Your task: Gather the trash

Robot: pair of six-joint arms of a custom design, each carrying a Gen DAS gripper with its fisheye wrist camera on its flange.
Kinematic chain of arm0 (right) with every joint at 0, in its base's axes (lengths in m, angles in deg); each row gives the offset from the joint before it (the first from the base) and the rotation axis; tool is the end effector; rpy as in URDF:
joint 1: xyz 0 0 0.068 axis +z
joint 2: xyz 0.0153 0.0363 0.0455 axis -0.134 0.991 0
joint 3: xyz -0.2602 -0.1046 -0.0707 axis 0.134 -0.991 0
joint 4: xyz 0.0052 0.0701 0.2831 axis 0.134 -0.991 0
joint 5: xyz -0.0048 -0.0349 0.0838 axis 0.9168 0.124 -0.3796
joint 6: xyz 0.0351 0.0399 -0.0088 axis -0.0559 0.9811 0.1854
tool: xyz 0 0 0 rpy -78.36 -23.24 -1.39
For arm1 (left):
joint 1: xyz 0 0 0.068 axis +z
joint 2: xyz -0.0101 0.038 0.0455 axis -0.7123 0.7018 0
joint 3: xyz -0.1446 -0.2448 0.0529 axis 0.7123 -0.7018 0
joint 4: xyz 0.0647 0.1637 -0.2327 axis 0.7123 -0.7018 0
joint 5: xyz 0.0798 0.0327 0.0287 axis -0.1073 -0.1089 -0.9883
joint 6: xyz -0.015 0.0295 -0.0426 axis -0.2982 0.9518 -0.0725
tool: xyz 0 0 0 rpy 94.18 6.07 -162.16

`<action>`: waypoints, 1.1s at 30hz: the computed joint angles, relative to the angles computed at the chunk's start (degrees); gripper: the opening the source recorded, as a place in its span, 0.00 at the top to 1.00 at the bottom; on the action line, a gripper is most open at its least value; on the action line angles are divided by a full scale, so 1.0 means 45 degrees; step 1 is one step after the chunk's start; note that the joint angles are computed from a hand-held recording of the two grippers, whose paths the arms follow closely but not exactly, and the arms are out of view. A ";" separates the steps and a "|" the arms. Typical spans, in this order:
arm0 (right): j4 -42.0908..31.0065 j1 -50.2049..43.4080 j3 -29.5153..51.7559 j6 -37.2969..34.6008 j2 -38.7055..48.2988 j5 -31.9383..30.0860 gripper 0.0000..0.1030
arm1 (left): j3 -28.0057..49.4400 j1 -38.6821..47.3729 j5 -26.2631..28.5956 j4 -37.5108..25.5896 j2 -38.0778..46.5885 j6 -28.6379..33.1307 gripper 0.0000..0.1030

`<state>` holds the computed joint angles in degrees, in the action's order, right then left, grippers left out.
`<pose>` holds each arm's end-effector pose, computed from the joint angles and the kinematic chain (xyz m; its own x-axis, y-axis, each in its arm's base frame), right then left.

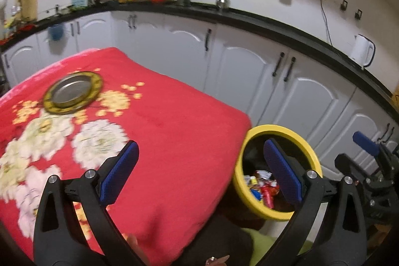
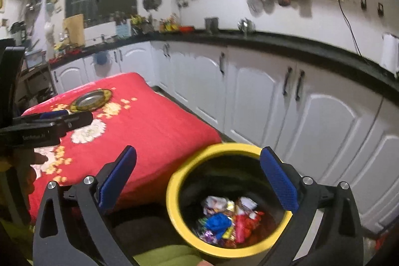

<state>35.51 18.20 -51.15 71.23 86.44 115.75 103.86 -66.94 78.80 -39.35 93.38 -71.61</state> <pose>0.1868 0.0667 0.1039 -0.4181 0.1683 -0.8926 0.3064 0.9512 0.0359 0.3462 -0.1477 0.1204 -0.5217 0.2871 -0.8034 0.6105 0.7834 -0.1164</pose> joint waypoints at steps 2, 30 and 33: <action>0.0613 0.0784 0.0203 0.0031 0.0522 0.0598 0.06 | -0.0668 0.0469 0.0056 0.0370 -0.0487 0.0213 0.11; 0.7436 0.5189 0.0850 -0.0584 0.5639 0.4727 0.06 | -0.5006 0.3450 0.1269 0.5042 -0.2458 0.0458 0.11; 0.7071 0.5189 0.0881 -0.0323 0.5533 0.4690 0.06 | -0.4922 0.3530 0.1440 0.5106 -0.2219 0.0437 0.11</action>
